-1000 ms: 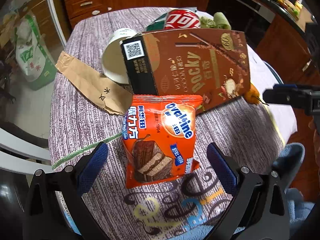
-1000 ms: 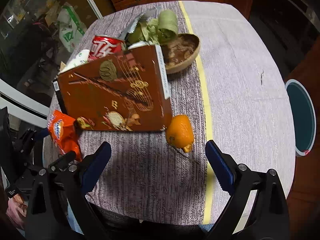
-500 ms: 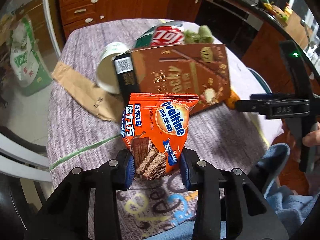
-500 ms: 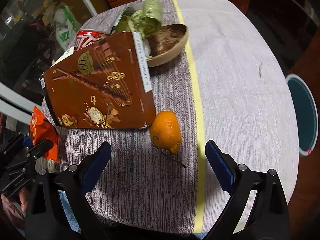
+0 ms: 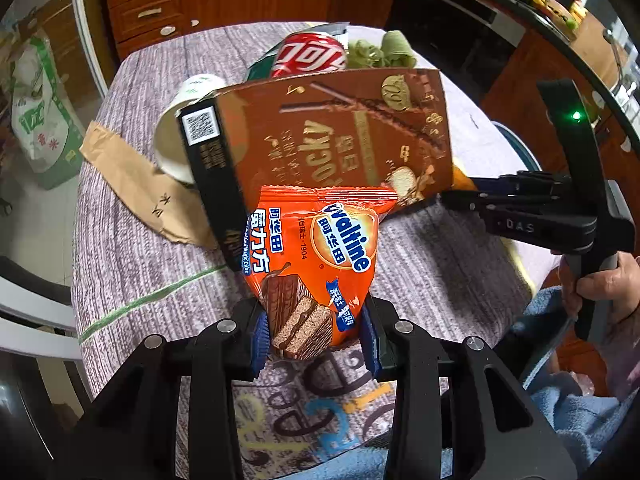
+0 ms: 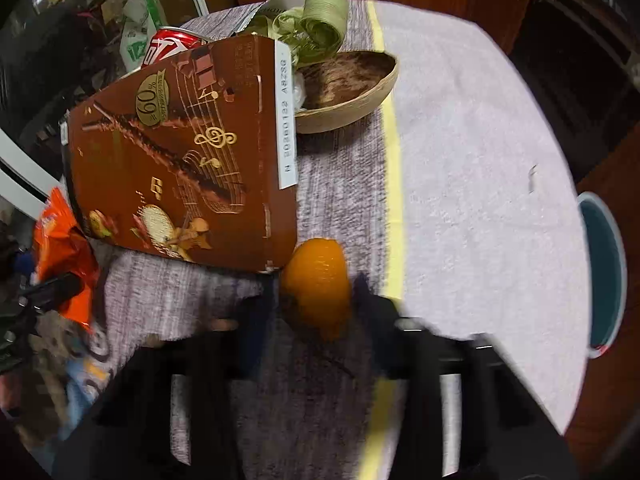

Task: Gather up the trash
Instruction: 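Carry wafer pack and orange over the bin and open both tools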

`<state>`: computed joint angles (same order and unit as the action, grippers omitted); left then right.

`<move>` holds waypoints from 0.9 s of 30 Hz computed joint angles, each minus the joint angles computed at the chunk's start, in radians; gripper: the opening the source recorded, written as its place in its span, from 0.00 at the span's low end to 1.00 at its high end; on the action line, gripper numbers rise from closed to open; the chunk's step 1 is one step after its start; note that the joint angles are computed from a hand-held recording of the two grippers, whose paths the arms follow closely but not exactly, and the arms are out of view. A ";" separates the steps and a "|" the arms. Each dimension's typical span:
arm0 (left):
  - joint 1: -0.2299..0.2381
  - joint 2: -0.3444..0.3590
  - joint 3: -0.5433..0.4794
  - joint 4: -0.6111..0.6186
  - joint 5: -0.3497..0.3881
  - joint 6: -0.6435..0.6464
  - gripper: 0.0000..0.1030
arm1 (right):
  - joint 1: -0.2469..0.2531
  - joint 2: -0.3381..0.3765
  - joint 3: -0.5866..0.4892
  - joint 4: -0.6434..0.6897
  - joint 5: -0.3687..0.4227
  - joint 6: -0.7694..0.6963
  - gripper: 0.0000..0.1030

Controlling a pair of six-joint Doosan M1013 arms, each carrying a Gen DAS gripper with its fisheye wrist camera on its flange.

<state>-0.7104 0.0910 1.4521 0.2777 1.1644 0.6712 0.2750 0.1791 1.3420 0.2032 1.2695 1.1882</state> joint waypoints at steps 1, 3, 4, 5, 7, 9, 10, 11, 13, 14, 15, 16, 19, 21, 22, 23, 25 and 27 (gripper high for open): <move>-0.001 0.006 -0.009 0.001 0.003 0.006 0.37 | -0.006 0.000 -0.001 0.011 0.011 -0.005 0.24; -0.007 0.013 -0.024 0.006 0.007 0.019 0.37 | -0.020 -0.003 -0.001 0.032 0.026 -0.011 0.22; -0.008 0.017 -0.031 0.008 0.007 0.025 0.37 | -0.028 -0.005 -0.001 0.040 0.032 -0.014 0.22; -0.009 0.022 -0.042 0.011 0.009 0.034 0.37 | -0.036 -0.007 -0.003 0.049 0.038 -0.016 0.22; -0.011 0.030 -0.058 0.016 0.011 0.046 0.37 | -0.056 -0.011 -0.008 0.066 0.050 -0.019 0.22; -0.011 0.041 -0.080 0.014 0.008 0.066 0.37 | -0.079 -0.019 -0.011 0.082 0.049 -0.022 0.22; -0.010 0.048 -0.092 0.012 0.009 0.077 0.37 | -0.090 -0.021 -0.016 0.092 0.049 -0.020 0.22; -0.011 0.059 -0.110 0.014 0.013 0.091 0.37 | -0.106 -0.022 -0.025 0.112 0.049 -0.018 0.22; -0.013 0.082 -0.149 0.022 0.018 0.120 0.37 | -0.122 -0.023 -0.037 0.134 0.041 -0.009 0.22; -0.014 0.093 -0.167 0.025 0.019 0.133 0.37 | -0.131 -0.025 -0.042 0.142 0.037 -0.009 0.22; -0.017 0.101 -0.180 0.029 0.020 0.142 0.37 | -0.142 -0.027 -0.048 0.152 0.030 -0.011 0.22; -0.018 0.112 -0.199 0.033 0.022 0.153 0.37 | -0.151 -0.025 -0.056 0.161 0.028 -0.013 0.22; -0.019 0.151 -0.262 0.033 0.025 0.196 0.37 | -0.177 -0.023 -0.078 0.183 0.020 -0.017 0.22; -0.020 0.179 -0.306 0.033 0.027 0.227 0.37 | -0.195 -0.022 -0.090 0.192 0.013 -0.023 0.22; -0.020 0.193 -0.328 0.030 0.029 0.242 0.37 | -0.209 -0.021 -0.098 0.200 0.008 -0.025 0.22; -0.020 0.213 -0.361 0.025 0.034 0.262 0.37 | -0.220 -0.020 -0.104 0.207 0.005 -0.023 0.22; -0.021 0.246 -0.411 0.020 0.048 0.288 0.37 | -0.229 -0.008 -0.126 0.215 -0.004 -0.004 0.22; -0.022 0.279 -0.463 0.005 0.056 0.318 0.37 | -0.253 -0.005 -0.135 0.225 -0.014 0.006 0.22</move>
